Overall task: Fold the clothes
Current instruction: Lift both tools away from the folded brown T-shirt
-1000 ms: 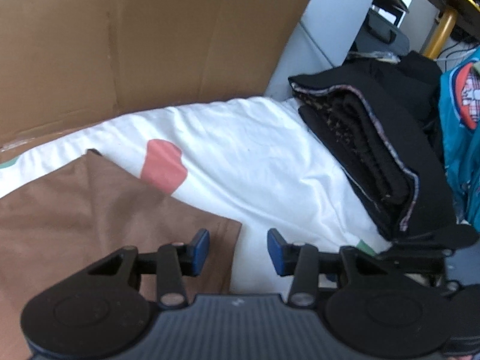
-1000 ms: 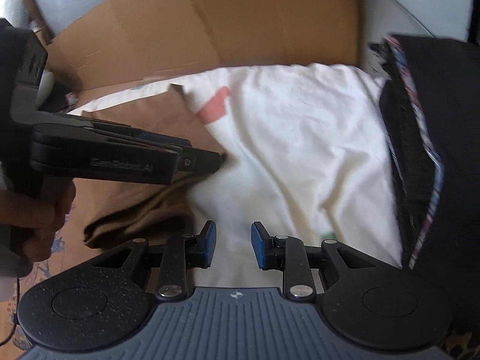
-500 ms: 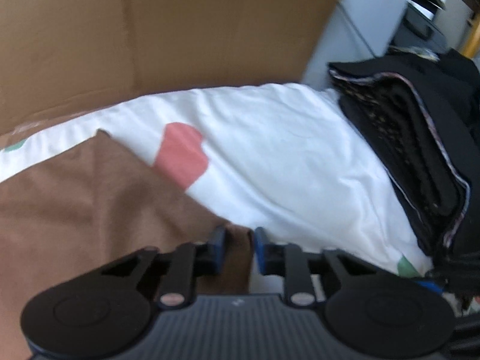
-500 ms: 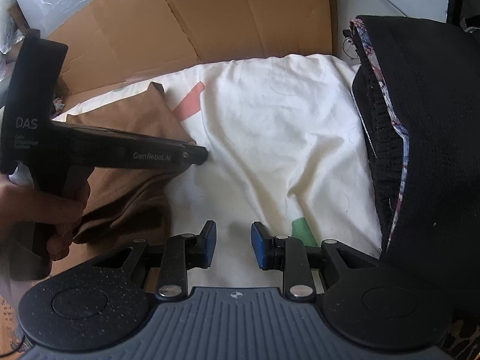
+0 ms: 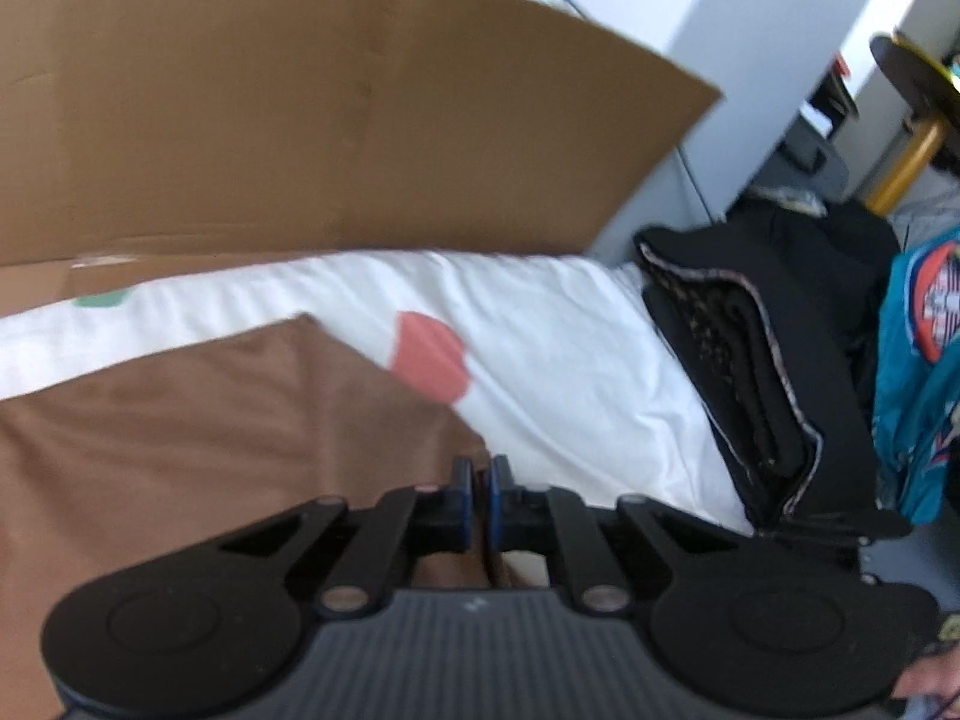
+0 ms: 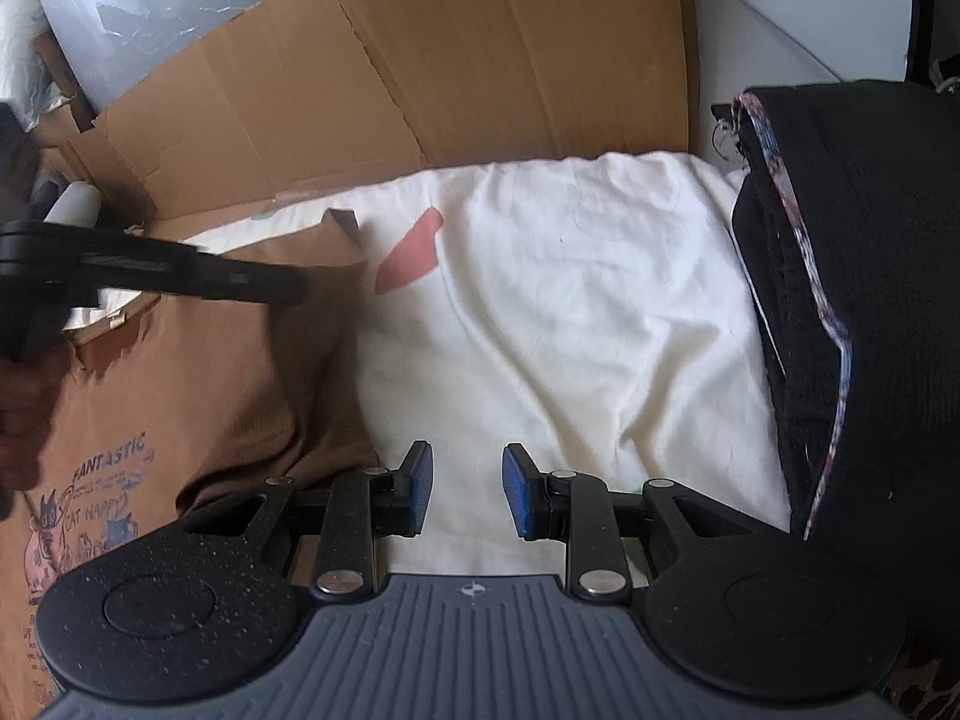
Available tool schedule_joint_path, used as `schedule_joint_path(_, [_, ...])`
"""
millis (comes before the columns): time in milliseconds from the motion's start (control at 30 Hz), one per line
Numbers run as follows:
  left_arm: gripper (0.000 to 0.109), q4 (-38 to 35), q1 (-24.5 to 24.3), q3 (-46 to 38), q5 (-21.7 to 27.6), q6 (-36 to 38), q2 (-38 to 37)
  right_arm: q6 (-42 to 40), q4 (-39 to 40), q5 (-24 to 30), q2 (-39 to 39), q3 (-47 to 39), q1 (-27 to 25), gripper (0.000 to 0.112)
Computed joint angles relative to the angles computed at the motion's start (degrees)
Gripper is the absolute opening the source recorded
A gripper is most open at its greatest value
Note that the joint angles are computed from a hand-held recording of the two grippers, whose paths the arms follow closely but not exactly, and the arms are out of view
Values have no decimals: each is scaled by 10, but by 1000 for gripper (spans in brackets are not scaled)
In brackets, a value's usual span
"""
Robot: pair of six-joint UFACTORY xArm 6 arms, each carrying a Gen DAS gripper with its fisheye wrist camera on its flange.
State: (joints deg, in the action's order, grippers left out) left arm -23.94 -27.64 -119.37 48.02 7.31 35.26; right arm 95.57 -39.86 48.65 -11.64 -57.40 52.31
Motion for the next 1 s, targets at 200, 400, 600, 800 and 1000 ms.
schedule_joint_path(200, [6, -13, 29, 46, -23, -9, -40, -4, -7, -6, 8, -8, -8, 32])
schedule_joint_path(400, [6, -34, 53, 60, -26, -30, -47, 7, -26, -17, 13, -16, -15, 32])
schedule_joint_path(600, [6, -32, 62, 104, -49, -43, -67, 6, -44, -42, 29, -34, -32, 32])
schedule_joint_path(800, [6, -12, 76, 171, -89, -71, -99, -13, -63, -81, 66, -67, -62, 32])
schedule_joint_path(1000, [6, -9, 88, 224, -123, -84, -117, -65, -47, -122, 123, -111, -92, 32])
